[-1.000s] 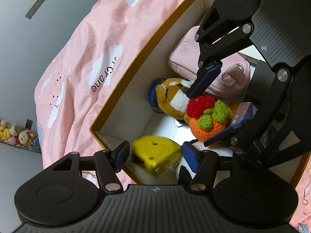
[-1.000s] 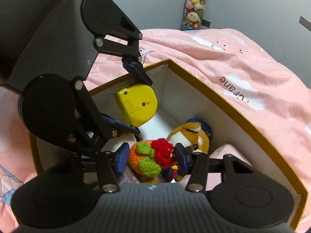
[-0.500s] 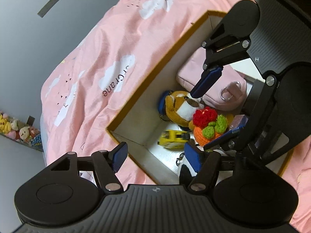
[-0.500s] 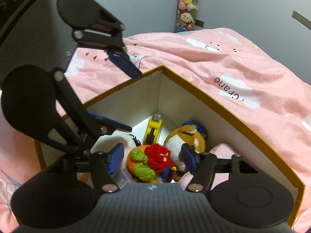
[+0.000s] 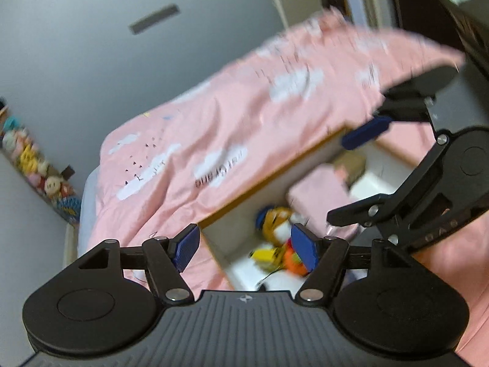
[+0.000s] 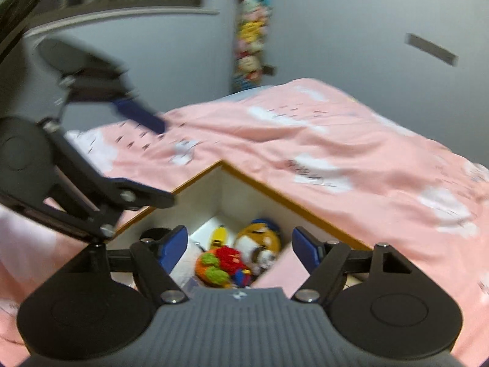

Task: Organize objects
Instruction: 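Release both items and withdraw both tools from the orange box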

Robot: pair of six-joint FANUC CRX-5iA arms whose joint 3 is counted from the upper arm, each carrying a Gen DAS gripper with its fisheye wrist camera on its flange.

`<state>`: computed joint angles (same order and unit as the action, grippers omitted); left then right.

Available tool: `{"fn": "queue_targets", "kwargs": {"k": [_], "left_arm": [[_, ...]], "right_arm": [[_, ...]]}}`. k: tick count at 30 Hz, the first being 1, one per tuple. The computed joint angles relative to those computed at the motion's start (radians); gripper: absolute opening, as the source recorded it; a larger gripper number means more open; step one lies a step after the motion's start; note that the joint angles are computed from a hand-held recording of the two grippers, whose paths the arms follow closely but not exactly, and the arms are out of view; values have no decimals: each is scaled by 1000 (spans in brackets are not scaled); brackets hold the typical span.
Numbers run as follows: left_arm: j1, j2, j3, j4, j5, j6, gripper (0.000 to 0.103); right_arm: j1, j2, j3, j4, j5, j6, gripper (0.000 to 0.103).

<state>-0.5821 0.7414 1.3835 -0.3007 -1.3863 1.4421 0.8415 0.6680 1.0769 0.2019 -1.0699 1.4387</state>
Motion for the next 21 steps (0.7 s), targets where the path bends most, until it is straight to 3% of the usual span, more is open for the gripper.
{"fn": "queue_targets", "kwargs": {"k": [3, 7, 10, 12, 15, 21], "left_arm": [[-39, -145, -225, -83, 153, 183, 86], [-122, -234, -322, -253, 208, 432, 88], [-195, -304, -419, -406, 268, 654, 97], [-246, -317, -444, -506, 261, 772, 98], [-301, -304, -422, -578, 188, 836, 99], [-332, -303, -446, -556, 149, 869, 99]], "right_arm": [[8, -126, -202, 91, 97, -171, 83], [27, -248, -401, 231, 190, -412, 84], [50, -334, -558, 361, 260, -588, 85], [66, -392, -676, 470, 312, -720, 89], [95, -458, -803, 583, 335, -859, 92], [139, -536, -974, 728, 313, -1102, 95]]}}
